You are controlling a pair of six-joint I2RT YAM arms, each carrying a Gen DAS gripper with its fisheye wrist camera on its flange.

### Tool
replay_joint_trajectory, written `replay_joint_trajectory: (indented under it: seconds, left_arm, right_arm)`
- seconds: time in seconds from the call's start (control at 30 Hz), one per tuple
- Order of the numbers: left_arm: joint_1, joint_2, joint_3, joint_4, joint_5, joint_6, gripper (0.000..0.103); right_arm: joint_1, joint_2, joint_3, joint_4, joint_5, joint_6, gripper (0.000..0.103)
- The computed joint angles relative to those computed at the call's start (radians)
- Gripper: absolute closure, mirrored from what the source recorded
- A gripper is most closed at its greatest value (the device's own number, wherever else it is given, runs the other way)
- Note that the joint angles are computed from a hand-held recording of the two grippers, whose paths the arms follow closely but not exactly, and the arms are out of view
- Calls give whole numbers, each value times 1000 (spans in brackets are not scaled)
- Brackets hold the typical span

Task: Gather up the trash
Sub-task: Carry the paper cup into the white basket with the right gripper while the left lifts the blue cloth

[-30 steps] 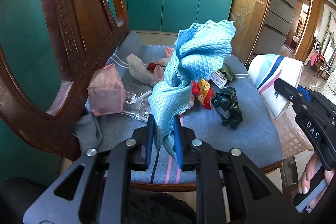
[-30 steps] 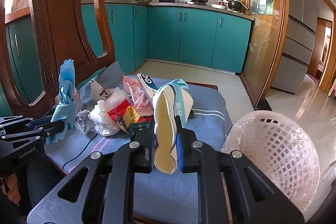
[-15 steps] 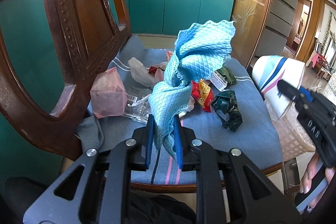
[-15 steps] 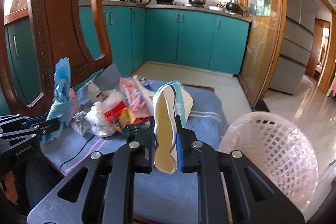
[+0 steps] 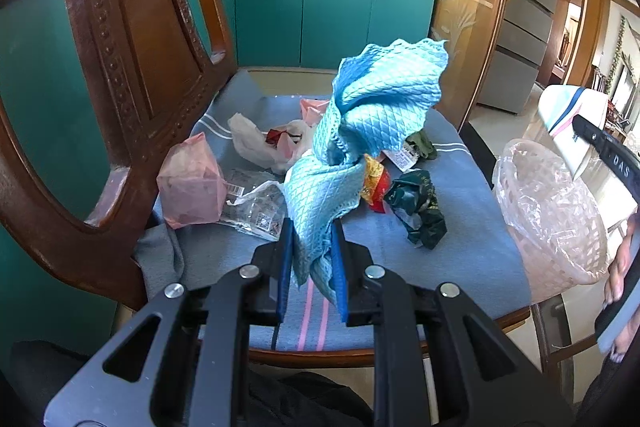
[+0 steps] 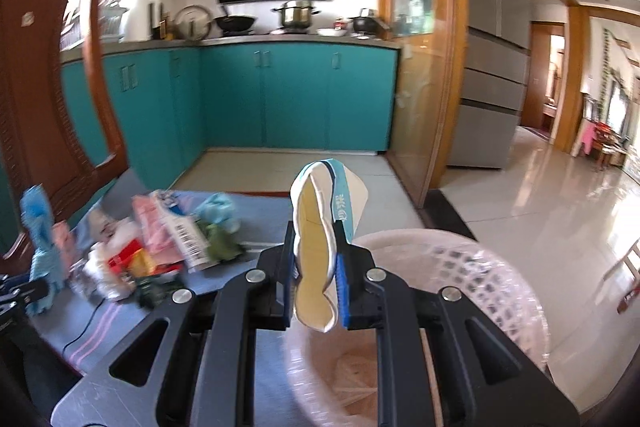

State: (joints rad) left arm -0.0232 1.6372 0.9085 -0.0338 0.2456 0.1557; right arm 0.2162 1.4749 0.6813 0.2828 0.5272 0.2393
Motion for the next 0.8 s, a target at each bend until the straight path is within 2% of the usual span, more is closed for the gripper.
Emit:
replay_joint_trajectory:
  seconds: [0.17,0.33,0.47,0.8]
  left_arm:
    - [-13,-8,-8,2,-4,-2,84]
    - [-35,-16,-10,-3,-5,-2,84]
    - [-62,-24,-18,-5,-6,7,84]
    - [-131,-35,-30,-12,-34,2,84]
  right_arm:
    - [-82,-28,-31,-9,-6,21,86]
    - [-153,20,-54,-8,-32,51,86]
    - [-209,24,-100,13,-95,85,86]
    - [-252,15,-150,48,-140,90,86]
